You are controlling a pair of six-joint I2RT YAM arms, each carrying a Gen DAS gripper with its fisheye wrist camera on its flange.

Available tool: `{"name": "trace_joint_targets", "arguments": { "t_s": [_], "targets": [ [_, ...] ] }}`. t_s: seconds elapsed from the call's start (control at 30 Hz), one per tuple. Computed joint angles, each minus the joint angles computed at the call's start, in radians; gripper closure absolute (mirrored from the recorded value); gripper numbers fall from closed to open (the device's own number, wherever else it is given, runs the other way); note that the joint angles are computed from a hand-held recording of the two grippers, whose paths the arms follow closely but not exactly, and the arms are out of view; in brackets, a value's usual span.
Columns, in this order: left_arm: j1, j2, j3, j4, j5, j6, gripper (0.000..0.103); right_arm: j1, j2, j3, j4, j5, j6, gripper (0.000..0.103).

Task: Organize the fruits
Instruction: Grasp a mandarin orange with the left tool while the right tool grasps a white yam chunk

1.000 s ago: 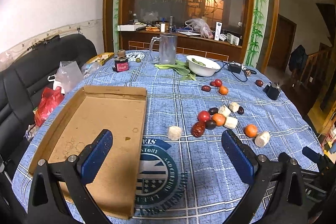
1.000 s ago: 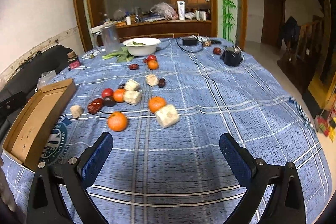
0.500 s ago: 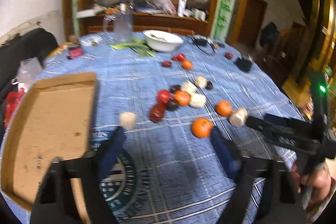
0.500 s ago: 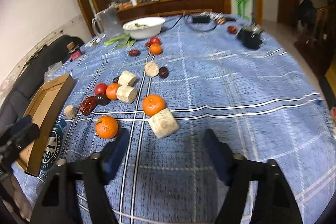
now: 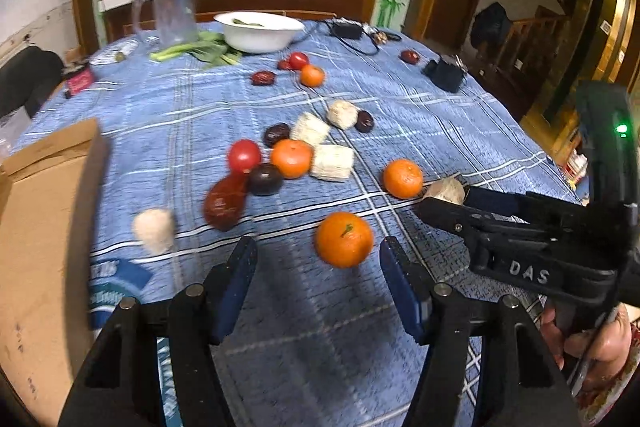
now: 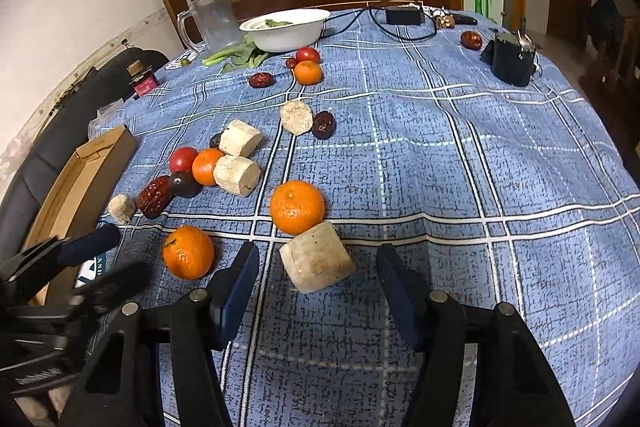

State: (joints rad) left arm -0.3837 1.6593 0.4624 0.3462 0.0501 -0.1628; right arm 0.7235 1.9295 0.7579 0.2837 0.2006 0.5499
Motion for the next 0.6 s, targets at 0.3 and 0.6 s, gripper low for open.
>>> {"name": "trace_joint_targets", "arguments": {
  "t_s": [0.3, 0.6],
  "targets": [
    [0.014, 0.156, 0.106, 0.005, 0.093, 0.026, 0.058, -0.034, 0.026, 0.002, 0.028, -0.069, 0.0, 0.057],
    [0.006, 0.188, 0.104, 0.048, 0.083, 0.02, 0.07, -0.025, 0.031, -0.006, 0.056, -0.052, 0.002, 0.062]
  ]
}}
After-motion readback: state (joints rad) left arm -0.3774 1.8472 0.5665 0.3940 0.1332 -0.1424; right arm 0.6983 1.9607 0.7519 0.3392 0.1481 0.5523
